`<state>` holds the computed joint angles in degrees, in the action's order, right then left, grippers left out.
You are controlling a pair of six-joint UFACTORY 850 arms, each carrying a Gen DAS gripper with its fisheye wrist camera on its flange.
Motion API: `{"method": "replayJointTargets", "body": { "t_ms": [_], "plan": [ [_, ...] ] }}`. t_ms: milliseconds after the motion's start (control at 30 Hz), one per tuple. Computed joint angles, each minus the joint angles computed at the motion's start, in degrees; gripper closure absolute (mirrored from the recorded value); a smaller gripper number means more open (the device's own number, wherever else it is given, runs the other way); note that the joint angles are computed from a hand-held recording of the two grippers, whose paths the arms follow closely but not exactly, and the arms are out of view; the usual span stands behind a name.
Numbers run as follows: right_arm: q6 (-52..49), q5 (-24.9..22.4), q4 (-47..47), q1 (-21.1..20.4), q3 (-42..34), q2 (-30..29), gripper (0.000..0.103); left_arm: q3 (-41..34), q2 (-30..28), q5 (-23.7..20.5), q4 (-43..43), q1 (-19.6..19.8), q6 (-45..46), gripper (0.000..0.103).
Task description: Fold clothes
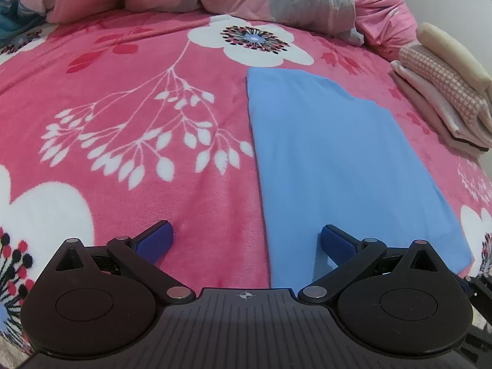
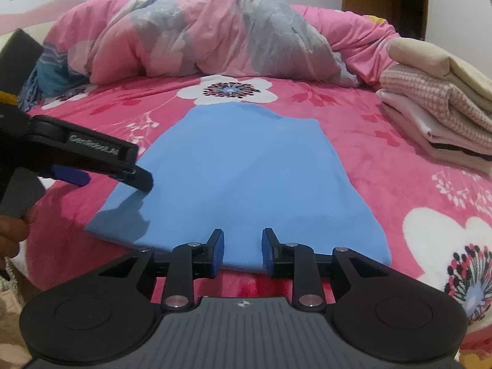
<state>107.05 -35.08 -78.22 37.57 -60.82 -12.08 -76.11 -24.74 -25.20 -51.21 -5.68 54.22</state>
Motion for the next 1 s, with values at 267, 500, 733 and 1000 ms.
{"method": "replayJointTargets", "body": {
  "t_ms": [267, 500, 733, 1000],
  "plan": [
    [11.9, 2.8, -9.6, -0.1, 4.3, 3.8, 0.074, 0.7, 0.3, 1.1, -1.0, -0.2, 1.0, 0.000],
    [36.2, 4.3, -26.6, -2.5, 10.3, 8.9, 0.066, 1.8, 1.0, 3.1, -1.3, -0.7, 2.2, 0.000],
    [53.4, 6.2, -41.3, -6.1, 13.8, 11.4, 0.057, 2.1, 1.1, 3.2, -3.2, -0.6, 2.0, 0.000],
    [64.1, 6.7, -53.5, -9.5, 14.8, 11.3, 0.044, 4.8, 2.2, 1.0, -23.5, 2.0, 16.0, 0.000]
  ]
}}
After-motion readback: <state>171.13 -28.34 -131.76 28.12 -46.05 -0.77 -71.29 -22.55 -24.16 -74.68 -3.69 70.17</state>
